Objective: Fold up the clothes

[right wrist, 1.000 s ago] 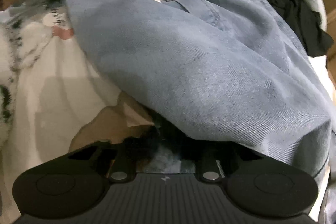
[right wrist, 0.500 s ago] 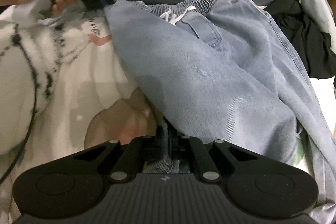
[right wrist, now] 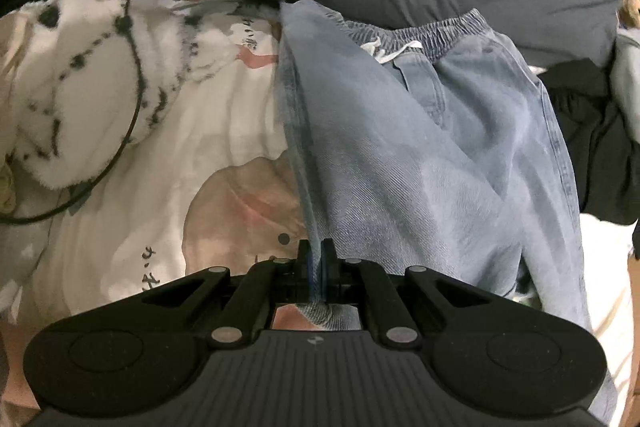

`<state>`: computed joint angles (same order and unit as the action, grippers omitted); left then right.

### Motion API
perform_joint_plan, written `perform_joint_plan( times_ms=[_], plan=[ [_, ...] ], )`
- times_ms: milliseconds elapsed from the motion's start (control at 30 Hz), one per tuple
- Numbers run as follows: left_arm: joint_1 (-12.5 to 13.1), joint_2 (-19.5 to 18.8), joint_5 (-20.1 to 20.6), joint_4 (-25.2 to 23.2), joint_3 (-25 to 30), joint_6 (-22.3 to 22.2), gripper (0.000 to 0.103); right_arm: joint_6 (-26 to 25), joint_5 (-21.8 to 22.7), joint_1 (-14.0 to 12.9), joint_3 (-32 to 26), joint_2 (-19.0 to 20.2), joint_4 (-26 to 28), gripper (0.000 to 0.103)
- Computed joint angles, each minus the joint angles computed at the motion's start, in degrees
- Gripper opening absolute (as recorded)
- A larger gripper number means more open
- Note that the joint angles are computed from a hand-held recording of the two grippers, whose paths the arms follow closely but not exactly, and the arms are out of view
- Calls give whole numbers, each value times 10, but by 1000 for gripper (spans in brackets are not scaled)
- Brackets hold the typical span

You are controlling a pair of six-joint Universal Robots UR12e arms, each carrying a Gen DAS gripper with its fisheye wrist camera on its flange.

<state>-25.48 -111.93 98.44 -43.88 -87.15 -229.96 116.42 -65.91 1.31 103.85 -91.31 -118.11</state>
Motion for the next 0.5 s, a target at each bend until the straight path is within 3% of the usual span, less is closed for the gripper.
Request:
perform_joint_plan(
  times_ms=[100,233,333,400,500],
  plan=[
    [-1,1,0,-10,4,-8,11,-4,-23,9,2,6,-11,2],
    [1,5,-7,-14,4,-15,12,40,-35,17,9,12,-20,7],
    [2,7,-12,-17,5,-20,12,70,4,18,14,12,-27,15],
    [2,7,-11,-18,7,-22,12,78,31,22,17,14,-38,27],
    [2,9,-11,-18,6,-26,12,110,64,34,22,22,-60,30]
  ],
)
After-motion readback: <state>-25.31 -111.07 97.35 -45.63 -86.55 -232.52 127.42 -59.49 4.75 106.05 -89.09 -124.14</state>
